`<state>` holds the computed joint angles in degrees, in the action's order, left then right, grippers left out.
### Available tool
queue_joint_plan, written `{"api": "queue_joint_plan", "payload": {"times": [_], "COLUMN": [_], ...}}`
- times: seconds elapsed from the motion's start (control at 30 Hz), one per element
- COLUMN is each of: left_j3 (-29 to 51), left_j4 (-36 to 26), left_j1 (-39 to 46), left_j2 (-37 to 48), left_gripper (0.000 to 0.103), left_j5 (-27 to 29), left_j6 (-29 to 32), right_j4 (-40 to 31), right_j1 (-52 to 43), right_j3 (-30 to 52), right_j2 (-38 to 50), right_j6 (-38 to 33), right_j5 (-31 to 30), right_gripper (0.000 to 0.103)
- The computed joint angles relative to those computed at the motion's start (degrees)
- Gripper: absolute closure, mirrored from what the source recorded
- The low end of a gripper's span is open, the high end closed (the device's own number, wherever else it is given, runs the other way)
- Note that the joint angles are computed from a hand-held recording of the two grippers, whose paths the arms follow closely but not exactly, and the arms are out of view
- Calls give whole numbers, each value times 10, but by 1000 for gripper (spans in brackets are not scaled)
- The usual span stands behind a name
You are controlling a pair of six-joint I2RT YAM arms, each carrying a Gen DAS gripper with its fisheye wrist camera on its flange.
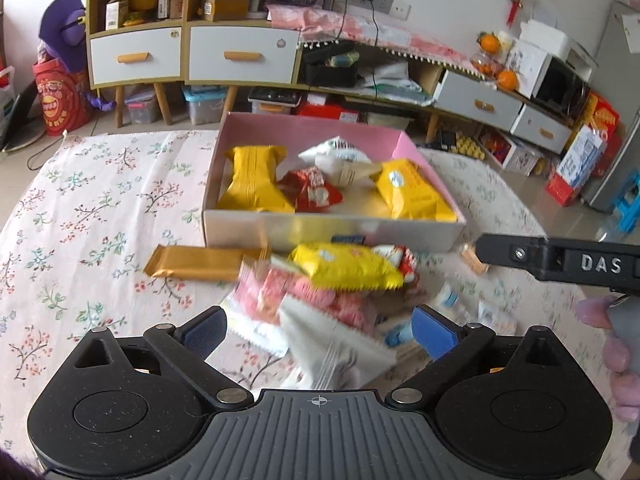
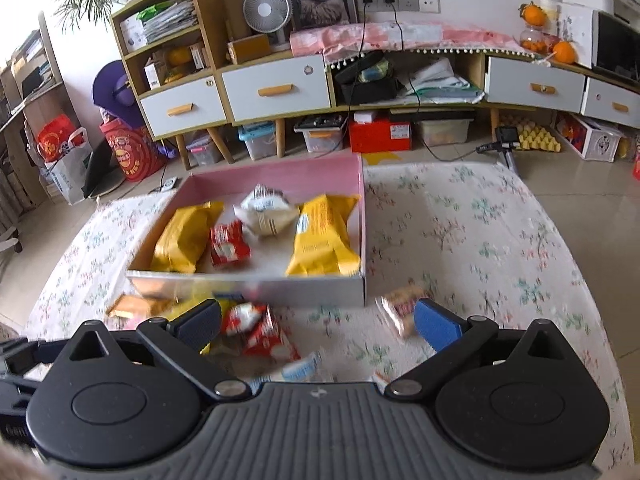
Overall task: Organize snacks
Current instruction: 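Withdraw both open tools from the box back over the snack pile, then grasp the white bag with the left tool while the right tool grasps the lotus-biscuit pack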
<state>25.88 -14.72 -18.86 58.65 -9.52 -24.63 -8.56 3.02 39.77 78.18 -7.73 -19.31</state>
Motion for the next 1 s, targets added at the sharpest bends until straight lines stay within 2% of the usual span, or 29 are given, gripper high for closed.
{"api": "queue_joint_plan", "payload": {"times": [0.5, 0.77, 1.0], "left_j3": [-88, -129, -132], "left_j4": [13, 48, 98], "left_j1": [-3, -8, -26], "left_j2": [-84, -103, -62], "left_gripper": [3, 4, 7], "left_j5": [37, 46, 46], "left_j6": [101, 133, 151], "right_j4": [-37, -11, 7], "right_j1": [-64, -62, -42], "right_j3": [-10, -26, -21], "right_j2": [34, 70, 99], "right_j6": [-95, -133, -100], "right_j5": [-25, 32, 56], "right_gripper": [0, 0, 0]}}
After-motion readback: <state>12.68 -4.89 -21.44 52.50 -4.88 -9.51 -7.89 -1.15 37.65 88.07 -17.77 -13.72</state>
